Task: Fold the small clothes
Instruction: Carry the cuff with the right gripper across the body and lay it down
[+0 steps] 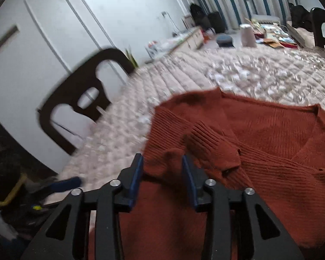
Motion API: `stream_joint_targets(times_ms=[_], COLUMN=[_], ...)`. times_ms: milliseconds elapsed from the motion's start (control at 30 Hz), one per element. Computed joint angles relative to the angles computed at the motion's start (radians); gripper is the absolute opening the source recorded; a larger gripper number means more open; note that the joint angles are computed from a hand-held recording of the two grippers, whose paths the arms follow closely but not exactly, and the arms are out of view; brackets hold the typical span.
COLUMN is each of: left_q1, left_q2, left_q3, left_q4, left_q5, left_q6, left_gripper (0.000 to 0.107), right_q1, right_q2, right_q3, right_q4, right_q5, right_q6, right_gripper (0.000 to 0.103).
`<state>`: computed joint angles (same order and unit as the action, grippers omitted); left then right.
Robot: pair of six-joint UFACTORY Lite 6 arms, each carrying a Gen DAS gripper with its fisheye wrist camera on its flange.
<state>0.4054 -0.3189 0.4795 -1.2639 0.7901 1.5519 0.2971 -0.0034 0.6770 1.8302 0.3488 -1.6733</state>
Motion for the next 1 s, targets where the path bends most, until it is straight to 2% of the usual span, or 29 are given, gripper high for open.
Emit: stream_joint_targets(times_ms=[67, 133, 233, 400, 467, 500, 533, 567, 600, 633, 733, 767, 833, 967, 1000], left_q1=[-0.049, -0.126, -0.240, -0.439, -0.497, -0.516, -0.535, -0.549, -0.557, -0.556, -0.467, -0.445, -0.392, -0.358, -0.341], left_q2=[0.015, 0.050, 0.143, 0.407, 0.504, 0.550, 0.588, 0.602, 0.602, 0.587, 0.464, 0.440, 0.439, 0.499, 0.482], left_q3=[0.023, 0.069, 0.164, 0.376, 0.453, 0.492, 0.524, 0.532, 0.530, 0.515, 0.389, 0.364, 0.333, 0.319, 0.294], left_q4=[-0.018, -0.046, -0.092, -0.106, -0.054, -0.028, -0.015, -0.013, -0.026, -0.076, -0.292, -0.328, -0.343, -0.274, -0.281], left_q5=[-0.015, -0.042, -0.085, -0.219, -0.255, -0.260, -0.268, -0.281, -0.289, -0.289, -0.171, -0.163, -0.156, -0.175, -0.154], left_q6=[-0.011, -0.024, -0.031, -0.135, -0.221, -0.263, -0.289, -0.293, -0.276, -0.225, 0.017, 0.055, 0.078, 0.056, 0.073], left_gripper=[0.061, 0.061, 0.063, 0.064, 0.063, 0.055, 0.045, 0.023, 0.016, 0.014, 0.012, 0.012, 0.012, 0.015, 0.015], right_q1=[-0.037, -0.069, -0.177, -0.432, -0.537, -0.573, -0.608, -0.641, -0.674, -0.703, -0.787, -0.811, -0.826, -0.771, -0.766], right_q2=[-0.114, -0.217, -0.353, -0.537, -0.585, -0.601, -0.611, -0.616, -0.618, -0.616, -0.615, -0.614, -0.590, -0.429, -0.393], right_q3=[-0.065, -0.121, -0.206, -0.330, -0.352, -0.360, -0.366, -0.370, -0.370, -0.370, -0.376, -0.377, -0.373, -0.322, -0.315], right_q4=[-0.025, -0.062, -0.197, -0.383, -0.455, -0.477, -0.495, -0.503, -0.510, -0.511, -0.502, -0.498, -0.488, -0.493, -0.482], right_q5=[0.030, 0.010, 0.007, 0.137, 0.198, 0.218, 0.240, 0.257, 0.273, 0.286, 0.319, 0.323, 0.293, 0.138, 0.119], right_q6=[0.017, 0.060, 0.188, 0.338, 0.371, 0.382, 0.385, 0.380, 0.376, 0.365, 0.325, 0.308, 0.276, 0.266, 0.253], right_gripper=[0.039, 0.039, 0.039, 0.039, 0.039, 0.039, 0.039, 0.039, 0.039, 0.039, 0.039, 0.039, 0.039, 0.039, 0.039])
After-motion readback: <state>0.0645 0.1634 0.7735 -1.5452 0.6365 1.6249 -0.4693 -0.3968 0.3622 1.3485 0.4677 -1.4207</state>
